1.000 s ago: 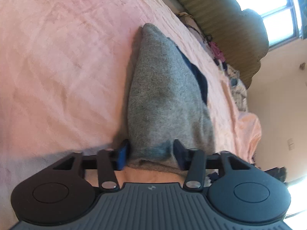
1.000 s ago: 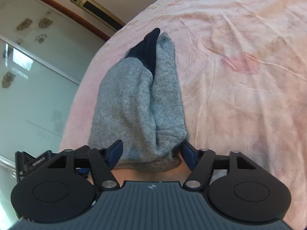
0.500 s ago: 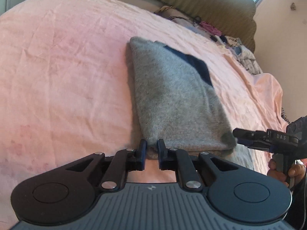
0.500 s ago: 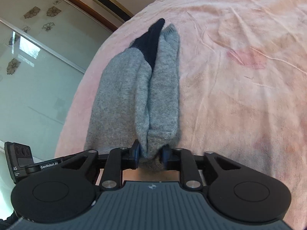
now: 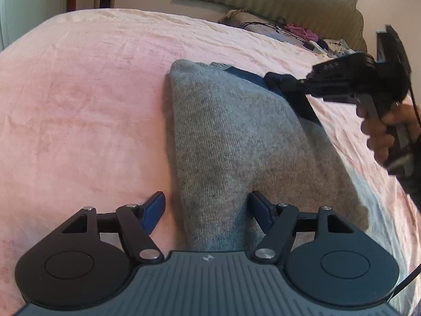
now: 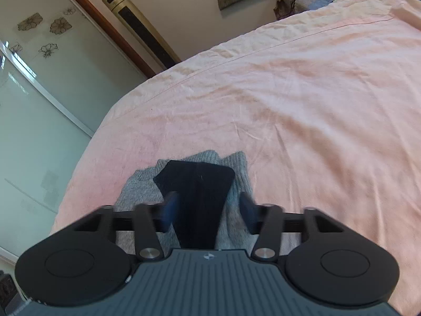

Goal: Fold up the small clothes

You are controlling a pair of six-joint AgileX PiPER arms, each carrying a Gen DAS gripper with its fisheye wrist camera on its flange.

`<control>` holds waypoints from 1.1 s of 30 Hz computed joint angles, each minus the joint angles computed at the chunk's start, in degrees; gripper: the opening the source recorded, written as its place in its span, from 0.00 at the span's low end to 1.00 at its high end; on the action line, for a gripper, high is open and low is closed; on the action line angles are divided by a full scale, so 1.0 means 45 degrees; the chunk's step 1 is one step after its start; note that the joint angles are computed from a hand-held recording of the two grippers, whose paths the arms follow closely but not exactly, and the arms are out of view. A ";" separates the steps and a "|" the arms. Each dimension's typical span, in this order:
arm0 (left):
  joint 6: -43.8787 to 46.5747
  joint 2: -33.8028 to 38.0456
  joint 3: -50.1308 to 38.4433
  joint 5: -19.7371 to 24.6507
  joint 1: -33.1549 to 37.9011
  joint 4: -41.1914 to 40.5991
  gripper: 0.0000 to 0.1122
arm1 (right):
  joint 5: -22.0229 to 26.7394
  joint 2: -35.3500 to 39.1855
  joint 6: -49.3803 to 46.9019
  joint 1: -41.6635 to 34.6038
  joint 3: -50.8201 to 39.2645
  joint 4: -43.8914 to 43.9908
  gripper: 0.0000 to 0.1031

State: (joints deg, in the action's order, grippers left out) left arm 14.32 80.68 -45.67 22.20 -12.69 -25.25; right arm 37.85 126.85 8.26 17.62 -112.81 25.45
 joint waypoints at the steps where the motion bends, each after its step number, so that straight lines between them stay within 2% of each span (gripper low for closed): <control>1: -0.0516 -0.0087 0.0209 -0.0389 -0.0292 0.0680 0.63 | 0.0527 0.0638 0.0100 0.0151 -0.1273 -0.0995 0.10; 3: -0.1433 -0.0242 0.0636 -0.1140 -0.0779 0.1987 0.64 | 0.1798 0.1922 0.1148 0.0302 -0.3532 -0.2849 0.09; 5: -0.0885 -0.0309 0.0581 -0.0913 -0.0608 0.1611 0.64 | 0.2043 0.2361 0.1128 0.0208 -0.3975 -0.2666 0.09; 6: -0.0214 -0.0398 0.0419 -0.0486 -0.0322 0.0921 0.63 | 0.1760 0.2055 0.0975 0.0231 -0.3432 -0.2540 0.12; 8: 0.1646 -0.0663 0.0152 -0.0007 0.0426 -0.0827 0.62 | 0.0374 0.0678 0.0580 0.0172 -0.1107 -0.1756 0.22; 9: 0.2366 -0.0777 0.0050 -0.0047 0.0658 -0.1514 0.63 | -0.0405 -0.0115 0.0063 0.0077 0.0166 -0.1023 0.42; 10: 0.3063 -0.0668 -0.0259 0.0120 0.0940 -0.2262 0.63 | -0.1256 -0.0931 -0.0231 0.0022 0.1439 -0.0481 0.55; 11: 0.3698 -0.0272 -0.0808 0.0578 0.1292 -0.3093 0.63 | -0.2143 -0.1699 -0.0840 -0.0057 0.2692 0.0334 0.77; 12: 0.4668 0.0354 -0.1460 0.1348 0.1812 -0.4366 0.65 | -0.2520 -0.2139 -0.1154 -0.0097 0.3435 0.0862 0.85; 14: 0.5703 0.2185 -0.3049 0.3635 0.2953 -0.6439 0.67 | -0.1975 -0.2120 -0.1650 -0.0302 0.3612 0.1732 0.84; 15: 0.5457 0.3079 -0.3714 0.4328 0.3412 -0.6902 0.67 | -0.1809 -0.2047 -0.2014 -0.0388 0.3741 0.2209 0.84; 16: 0.4840 0.3854 -0.4343 0.4813 0.3727 -0.7080 0.67 | -0.1706 -0.1963 -0.2713 -0.0535 0.3958 0.3196 0.84; 18: 0.4718 0.5597 -0.5559 0.6698 0.4603 -0.8372 0.67 | -0.0837 -0.1673 -0.4108 -0.0953 0.4141 0.5742 0.83; 20: 0.4897 0.6615 -0.6104 0.7381 0.4999 -0.9601 0.68 | 0.0459 -0.1245 -0.5696 -0.1359 0.4231 0.8288 0.85; 22: 0.4753 0.7412 -0.6970 0.7706 0.4975 -0.9874 0.68 | 0.0411 -0.1121 -0.7803 -0.1362 0.4870 1.0325 0.87; 23: 0.4703 0.7658 -0.7274 0.7693 0.4865 -0.9939 0.68 | 0.0471 -0.0970 -0.8174 -0.1394 0.4834 1.0917 0.91; 25: 0.4302 0.7693 -0.7721 0.7323 0.4518 -0.9340 0.64 | 0.0310 -0.0712 -0.7995 -0.1329 0.4537 1.1291 0.89; 26: 0.3932 0.7372 -0.7760 0.6675 0.4121 -0.8360 0.41 | 0.0203 -0.0560 -0.7459 -0.1214 0.4200 1.0778 0.76; 27: 0.3817 0.7068 -0.7658 0.6131 0.3766 -0.7517 0.32 | 0.0134 -0.0385 -0.6687 -0.1054 0.3798 0.9775 0.39; 28: 0.3833 0.6704 -0.7396 0.5861 0.3684 -0.7184 0.30 | 0.0289 -0.0189 -0.6399 -0.0963 0.3530 0.9281 0.34; 29: 0.4178 0.6320 -0.7037 0.5800 0.3784 -0.7297 0.27 | 0.0143 -0.0378 -0.6620 -0.0912 0.3754 0.9297 0.33; 31: 0.5235 0.5502 -0.6387 0.6078 0.4232 -0.7727 0.27 | -0.0054 -0.1036 -0.7788 -0.0860 0.4725 1.0238 0.31; 33: 0.6046 0.4925 -0.6083 0.6773 0.4899 -0.8059 0.27 | 0.0270 -0.1729 -0.9423 -0.0865 0.5816 1.2114 0.31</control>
